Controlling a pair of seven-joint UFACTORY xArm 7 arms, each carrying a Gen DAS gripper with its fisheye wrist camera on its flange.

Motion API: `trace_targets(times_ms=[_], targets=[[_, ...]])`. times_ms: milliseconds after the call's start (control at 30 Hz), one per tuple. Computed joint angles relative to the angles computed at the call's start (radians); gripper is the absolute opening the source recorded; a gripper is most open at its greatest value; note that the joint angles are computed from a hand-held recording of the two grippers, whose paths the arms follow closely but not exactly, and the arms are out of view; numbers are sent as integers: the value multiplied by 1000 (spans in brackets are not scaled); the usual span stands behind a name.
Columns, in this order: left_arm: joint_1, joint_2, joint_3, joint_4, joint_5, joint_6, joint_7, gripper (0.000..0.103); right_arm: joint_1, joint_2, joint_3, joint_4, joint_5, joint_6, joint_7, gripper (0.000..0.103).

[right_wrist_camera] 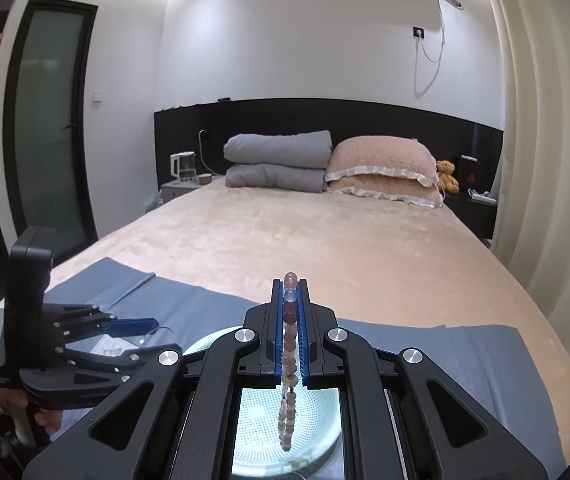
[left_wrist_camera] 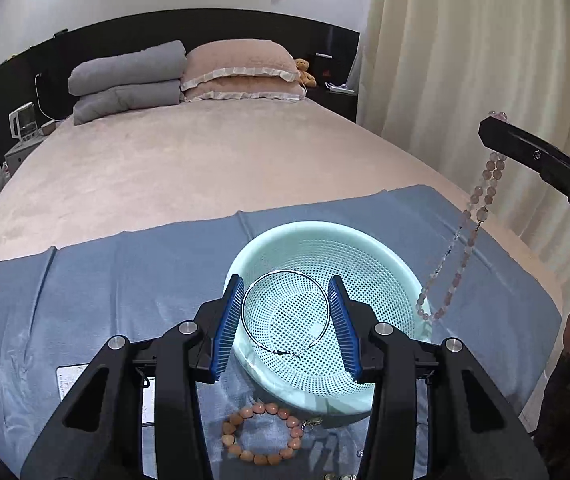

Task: Organize jewelry
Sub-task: 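Carry the pink bracelet and pearl bangle into the green colander and release both, then grasp the peach bead bracelet with the left gripper while the right gripper grasps the silver hoop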

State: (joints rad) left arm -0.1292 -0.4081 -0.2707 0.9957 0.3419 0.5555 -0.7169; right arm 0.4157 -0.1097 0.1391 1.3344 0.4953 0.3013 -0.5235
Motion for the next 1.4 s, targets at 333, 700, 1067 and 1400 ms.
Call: trace_targets(times_ms=[333,700,1067,1400], targets=[[-20,117,22,-28,6,-60,8,45,-28,113,31,-47,18,54,9,6],[-44,122,23,-35,69,-48,-23,50,-59,125,43,-78,29,116,21,10],[-27,-26,8,-112,60,-18,-32,80,-23,-32,-10,-207,220,46,-144,64],[-49,-203,-23,-279,-26,25,-5,96,26,-209,-78,-413,182,31,-152,84]])
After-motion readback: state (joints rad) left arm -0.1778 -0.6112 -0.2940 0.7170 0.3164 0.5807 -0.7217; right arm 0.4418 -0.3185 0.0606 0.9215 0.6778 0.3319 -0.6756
